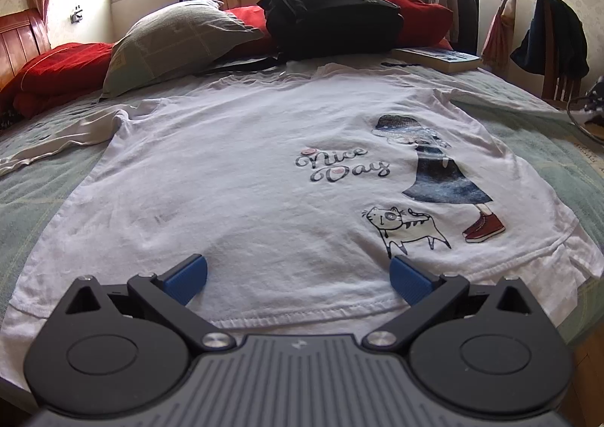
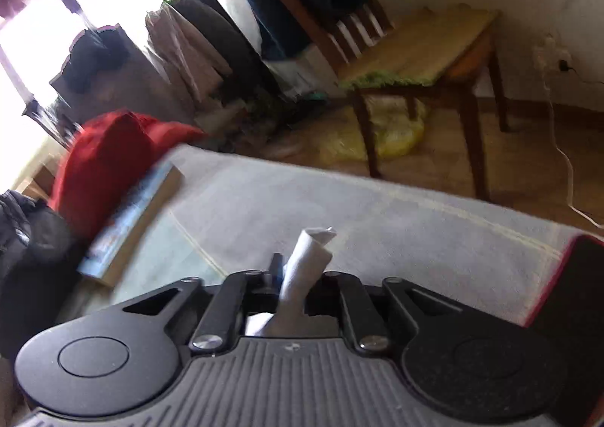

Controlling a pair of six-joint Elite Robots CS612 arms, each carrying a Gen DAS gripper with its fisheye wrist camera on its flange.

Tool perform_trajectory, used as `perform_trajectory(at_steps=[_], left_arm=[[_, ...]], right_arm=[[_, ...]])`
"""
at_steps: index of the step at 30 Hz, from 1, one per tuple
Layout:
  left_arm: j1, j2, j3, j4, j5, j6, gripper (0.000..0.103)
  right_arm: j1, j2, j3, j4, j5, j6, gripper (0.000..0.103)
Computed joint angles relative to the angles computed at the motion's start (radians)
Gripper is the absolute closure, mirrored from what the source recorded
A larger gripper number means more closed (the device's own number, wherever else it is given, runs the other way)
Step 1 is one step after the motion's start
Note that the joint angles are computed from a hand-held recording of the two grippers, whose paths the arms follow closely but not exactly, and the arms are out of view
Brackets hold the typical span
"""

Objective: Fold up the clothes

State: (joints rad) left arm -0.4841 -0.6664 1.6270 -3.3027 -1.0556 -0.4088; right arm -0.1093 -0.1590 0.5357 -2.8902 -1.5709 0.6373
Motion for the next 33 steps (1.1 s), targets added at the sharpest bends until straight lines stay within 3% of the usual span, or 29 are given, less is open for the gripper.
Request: perform_trajectory(at_steps=[5,7,11,13,16,20,22,23,24,25,27,33], left_arm=[[0.0,-0.002,0.005,-0.011,-0.002,0.009,0.001],[0.001,-0.002,0.005,-0.012,-0.001,0.01,0.001],[0.001,-0.002,0.006,-0.012,-0.002,0.01,0.001],[0.002,-0.002,0.006,-0.01,-0.006,0.008,0.001],[0.003,0.0,0.003,-0.006,-0.009,0.005,0.001],[0.003,0.001,0.0,-0.001,-0.008,0.005,0.001],[0.002,0.001,-0.001,0.002,-0.007,0.004,0.001],[0.002,0.001,-0.002,0.003,-0.006,0.004,0.001],[0.002,0.002,-0.003,0.004,-0.005,0.004,0.001],[0.002,0.002,-0.004,0.004,-0.004,0.004,0.001],[0.002,0.003,-0.005,0.006,-0.004,0.005,0.001],[0.001,-0.001,-0.003,0.004,-0.002,0.009,0.001]], right_arm=[[0.013,-0.029,0.054,-0.017,-0.128,0.001,0.083],[0.01,-0.036,0.061,-0.028,-0.098,-0.016,0.07],[0.008,-0.044,0.07,-0.053,-0.085,-0.078,0.057],[0.004,-0.04,0.057,-0.031,-0.059,-0.123,0.041],[0.002,-0.01,-0.012,0.063,-0.05,-0.191,0.041],[0.006,0.07,-0.174,0.212,-0.052,-0.299,0.041],[0.01,0.093,-0.212,0.233,-0.049,-0.365,0.04],[0.011,0.103,-0.23,0.24,-0.048,-0.397,0.041],[0.011,0.102,-0.226,0.234,-0.038,-0.418,0.05],[0.01,0.094,-0.209,0.221,-0.024,-0.43,0.067],[0.007,0.081,-0.186,0.202,-0.005,-0.444,0.09],[0.017,0.092,-0.211,0.167,-0.056,-0.422,0.091]])
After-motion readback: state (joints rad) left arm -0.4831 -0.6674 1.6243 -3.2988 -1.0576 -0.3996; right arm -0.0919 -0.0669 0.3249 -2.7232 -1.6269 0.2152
